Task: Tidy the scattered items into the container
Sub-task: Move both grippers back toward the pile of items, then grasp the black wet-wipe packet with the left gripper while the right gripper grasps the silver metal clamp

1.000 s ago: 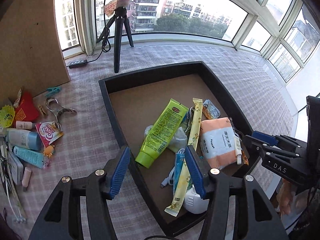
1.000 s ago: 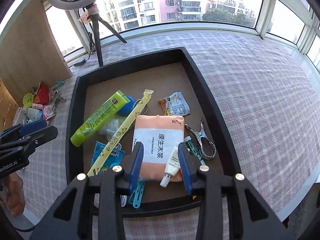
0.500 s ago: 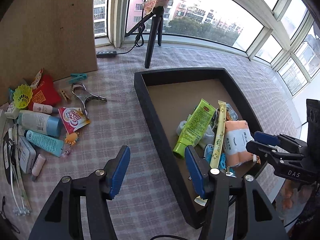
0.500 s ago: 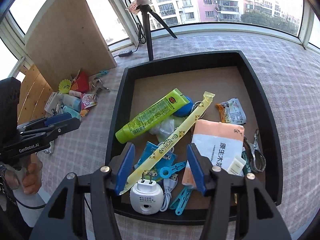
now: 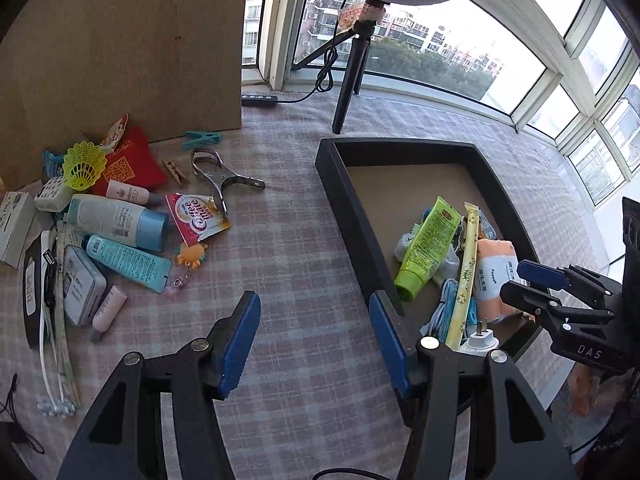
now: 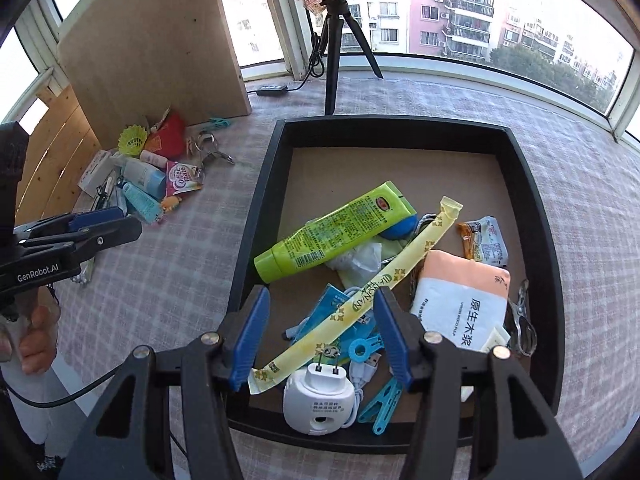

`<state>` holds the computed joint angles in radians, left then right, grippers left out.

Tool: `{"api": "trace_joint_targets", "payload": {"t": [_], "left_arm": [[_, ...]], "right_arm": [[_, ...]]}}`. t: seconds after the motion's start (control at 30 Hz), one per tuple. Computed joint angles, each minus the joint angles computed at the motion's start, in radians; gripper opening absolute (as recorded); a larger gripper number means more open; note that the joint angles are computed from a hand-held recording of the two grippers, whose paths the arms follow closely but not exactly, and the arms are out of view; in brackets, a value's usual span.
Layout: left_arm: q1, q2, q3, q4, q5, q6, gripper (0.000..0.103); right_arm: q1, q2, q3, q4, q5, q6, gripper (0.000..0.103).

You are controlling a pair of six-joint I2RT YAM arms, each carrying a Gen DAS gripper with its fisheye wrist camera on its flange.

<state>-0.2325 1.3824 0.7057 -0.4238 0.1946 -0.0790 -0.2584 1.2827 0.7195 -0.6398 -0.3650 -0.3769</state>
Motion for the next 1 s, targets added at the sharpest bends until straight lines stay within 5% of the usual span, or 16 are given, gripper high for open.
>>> {"api": "trace_joint_targets", "payload": {"t": [0.57,1.0], "left_arm": [[0.417,-0.184,-0.076,-0.155,0.091,0.278,0.054],[0.776,-0.09,-0.046,-0.173,0.123,0.516,0.056]], "right_arm": [[0.391,-0.102,-0.039,0.072,0.06,0.324,0.053],[0.706,-0.028,-0.027,0.18,0.2,0.53,0.053]]}}
